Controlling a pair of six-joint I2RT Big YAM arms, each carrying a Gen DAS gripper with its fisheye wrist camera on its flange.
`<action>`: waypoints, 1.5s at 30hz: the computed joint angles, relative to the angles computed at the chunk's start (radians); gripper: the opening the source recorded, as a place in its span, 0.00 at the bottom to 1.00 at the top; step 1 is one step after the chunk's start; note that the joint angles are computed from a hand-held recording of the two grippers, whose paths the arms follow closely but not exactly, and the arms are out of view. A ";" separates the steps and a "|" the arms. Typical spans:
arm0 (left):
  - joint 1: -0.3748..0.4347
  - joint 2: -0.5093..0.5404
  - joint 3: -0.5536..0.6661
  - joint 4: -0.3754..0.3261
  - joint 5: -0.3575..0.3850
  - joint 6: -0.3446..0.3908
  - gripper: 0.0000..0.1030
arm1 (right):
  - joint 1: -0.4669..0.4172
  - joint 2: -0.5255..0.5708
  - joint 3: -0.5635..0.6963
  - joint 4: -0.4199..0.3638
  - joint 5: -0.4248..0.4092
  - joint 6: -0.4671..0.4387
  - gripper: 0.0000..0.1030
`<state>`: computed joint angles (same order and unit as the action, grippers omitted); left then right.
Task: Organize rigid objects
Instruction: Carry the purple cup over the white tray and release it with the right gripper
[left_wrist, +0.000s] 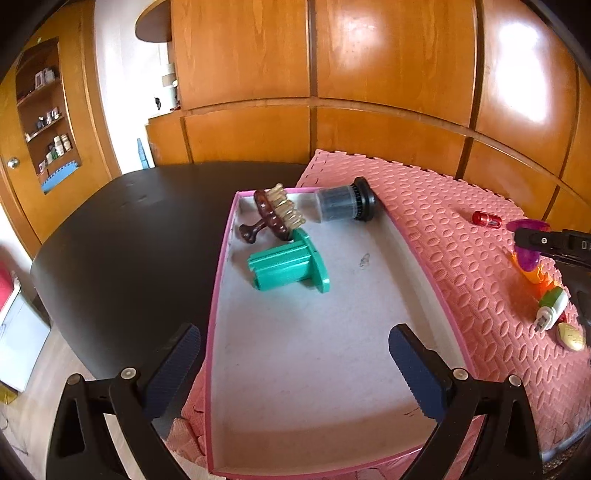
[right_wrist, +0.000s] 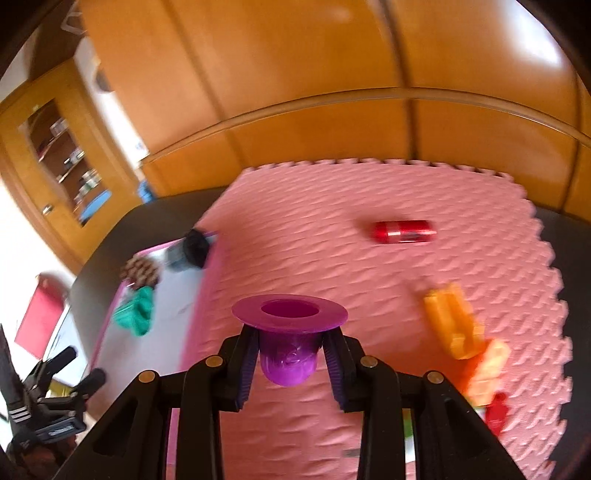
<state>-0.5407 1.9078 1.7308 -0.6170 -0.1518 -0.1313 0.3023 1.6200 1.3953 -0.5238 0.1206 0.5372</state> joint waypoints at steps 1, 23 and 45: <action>0.003 -0.003 -0.006 0.001 0.005 -0.002 1.00 | 0.013 0.016 0.021 -0.006 -0.012 -0.007 0.32; 0.089 -0.047 -0.077 0.038 0.037 -0.102 1.00 | 0.130 0.409 0.578 -0.270 -0.033 -0.117 0.32; 0.081 -0.047 -0.073 0.023 0.029 -0.086 1.00 | 0.111 0.421 0.564 -0.317 -0.018 -0.035 0.59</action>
